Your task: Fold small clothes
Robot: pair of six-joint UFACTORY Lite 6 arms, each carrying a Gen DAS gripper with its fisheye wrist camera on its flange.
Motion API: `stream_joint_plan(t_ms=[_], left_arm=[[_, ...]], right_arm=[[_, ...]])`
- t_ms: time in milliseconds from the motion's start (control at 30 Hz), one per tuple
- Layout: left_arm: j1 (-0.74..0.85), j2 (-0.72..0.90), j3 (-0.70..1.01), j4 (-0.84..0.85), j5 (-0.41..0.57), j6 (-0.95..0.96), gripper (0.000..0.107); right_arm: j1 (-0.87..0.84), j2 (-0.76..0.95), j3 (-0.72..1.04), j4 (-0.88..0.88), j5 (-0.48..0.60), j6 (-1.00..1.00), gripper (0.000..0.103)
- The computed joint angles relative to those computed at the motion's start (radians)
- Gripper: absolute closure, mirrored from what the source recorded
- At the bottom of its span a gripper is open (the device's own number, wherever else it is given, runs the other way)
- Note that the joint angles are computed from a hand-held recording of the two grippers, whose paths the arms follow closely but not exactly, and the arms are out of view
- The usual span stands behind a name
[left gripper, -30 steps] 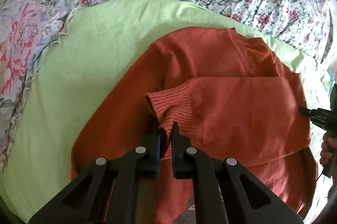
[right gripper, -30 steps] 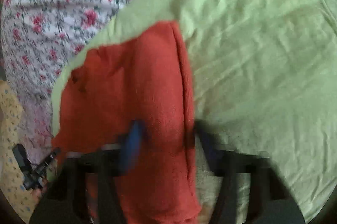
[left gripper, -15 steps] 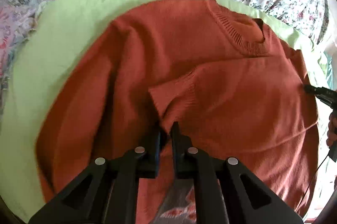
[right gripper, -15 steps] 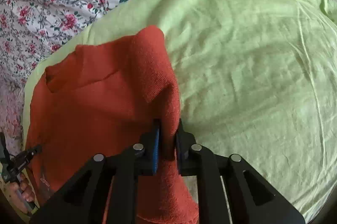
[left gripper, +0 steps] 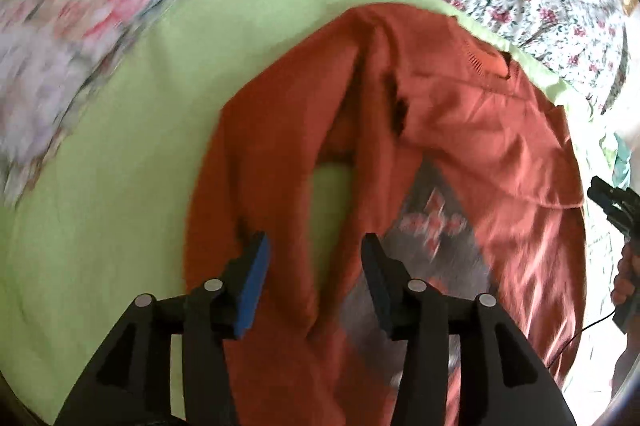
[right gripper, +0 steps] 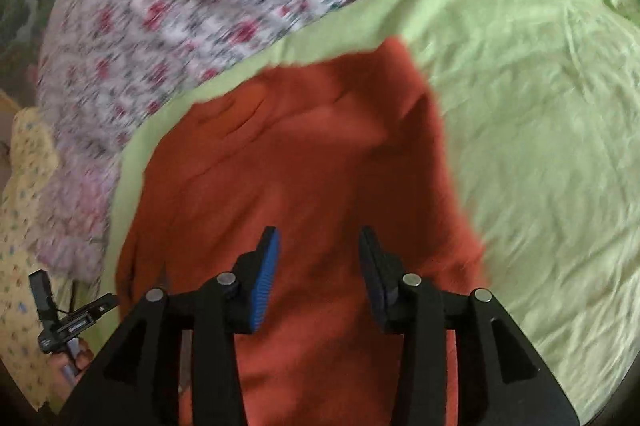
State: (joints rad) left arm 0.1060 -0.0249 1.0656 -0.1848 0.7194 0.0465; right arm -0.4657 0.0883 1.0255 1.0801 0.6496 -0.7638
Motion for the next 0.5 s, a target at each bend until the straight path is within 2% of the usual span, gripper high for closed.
stream_joint_plan(t_ms=[100, 267, 433, 500], left_arm=[[0.054, -0.139, -0.147, -0.034, 0.033, 0.039, 0.056], [0.039, -0.278, -0.324, 0.056, 0.043, -0.041, 0.045], [0.036, -0.304, -0.423, 0.135, 0.022, -0.094, 0.046], [0.044, -0.321, -0.442, 0.139, 0.017, -0.079, 0.055]], right_arm=[[0.075, -0.087, -0.107, 0.020, -0.008, 0.017, 0.061], [0.181, -0.184, -0.222, 0.042, -0.019, 0.065, 0.061], [0.241, -0.230, -0.250, 0.016, -0.031, 0.125, 0.061], [0.261, -0.237, -0.244, 0.005, -0.040, 0.151, 0.061]])
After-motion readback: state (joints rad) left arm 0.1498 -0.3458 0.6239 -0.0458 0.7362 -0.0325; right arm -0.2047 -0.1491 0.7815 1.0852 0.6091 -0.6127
